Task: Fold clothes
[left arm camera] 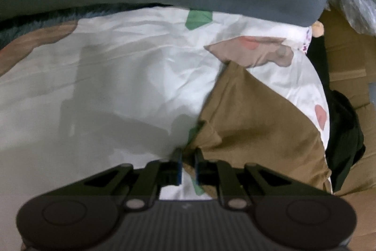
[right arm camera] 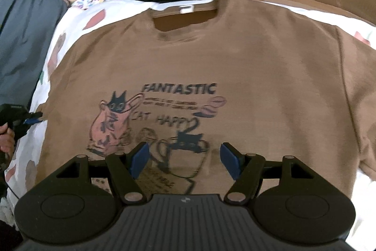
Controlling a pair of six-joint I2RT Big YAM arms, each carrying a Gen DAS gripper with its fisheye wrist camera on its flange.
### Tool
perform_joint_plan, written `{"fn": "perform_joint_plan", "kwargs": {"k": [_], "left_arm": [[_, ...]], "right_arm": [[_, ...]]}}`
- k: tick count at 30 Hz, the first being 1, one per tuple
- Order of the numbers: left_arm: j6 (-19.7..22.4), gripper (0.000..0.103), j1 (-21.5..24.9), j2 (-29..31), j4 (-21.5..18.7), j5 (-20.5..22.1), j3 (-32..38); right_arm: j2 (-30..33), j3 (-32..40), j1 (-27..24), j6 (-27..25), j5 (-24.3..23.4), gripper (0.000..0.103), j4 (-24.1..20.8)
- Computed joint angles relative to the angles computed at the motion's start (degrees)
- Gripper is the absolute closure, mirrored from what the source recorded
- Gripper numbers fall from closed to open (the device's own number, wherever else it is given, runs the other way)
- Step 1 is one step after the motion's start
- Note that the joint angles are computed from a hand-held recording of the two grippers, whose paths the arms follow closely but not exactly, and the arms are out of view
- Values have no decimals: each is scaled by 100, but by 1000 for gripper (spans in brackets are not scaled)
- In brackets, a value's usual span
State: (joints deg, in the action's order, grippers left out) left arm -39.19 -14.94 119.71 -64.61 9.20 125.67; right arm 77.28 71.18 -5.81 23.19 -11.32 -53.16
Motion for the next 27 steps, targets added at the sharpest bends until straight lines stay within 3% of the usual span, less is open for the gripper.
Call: {"fn": "perform_joint_plan", "kwargs": {"k": [4, 13, 16, 20, 23, 27], "left_arm": [[207, 67, -63, -80, -186, -316, -8], [834, 45, -330, 101, -568, -585, 608], [1207, 44, -553, 344, -1004, -468, 1125], [1846, 25, -926, 596, -1385, -504, 1702], [2179, 21, -1133, 772, -1607, -504, 2083], [2699, 15, -1483, 1214, -2210, -570, 2976]], "right_arm": [[-70, -7, -13, 122, 132, 31, -56], [-618, -401, -449, 258, 544, 31, -263], [-852, -581, -771, 327, 550, 31, -304], [-1207, -800, -1136, 386, 878, 31, -387], [-1472, -1004, -1448, 383, 880, 31, -438], [-1816, -1342, -1943, 466, 785, 31, -395]]}}
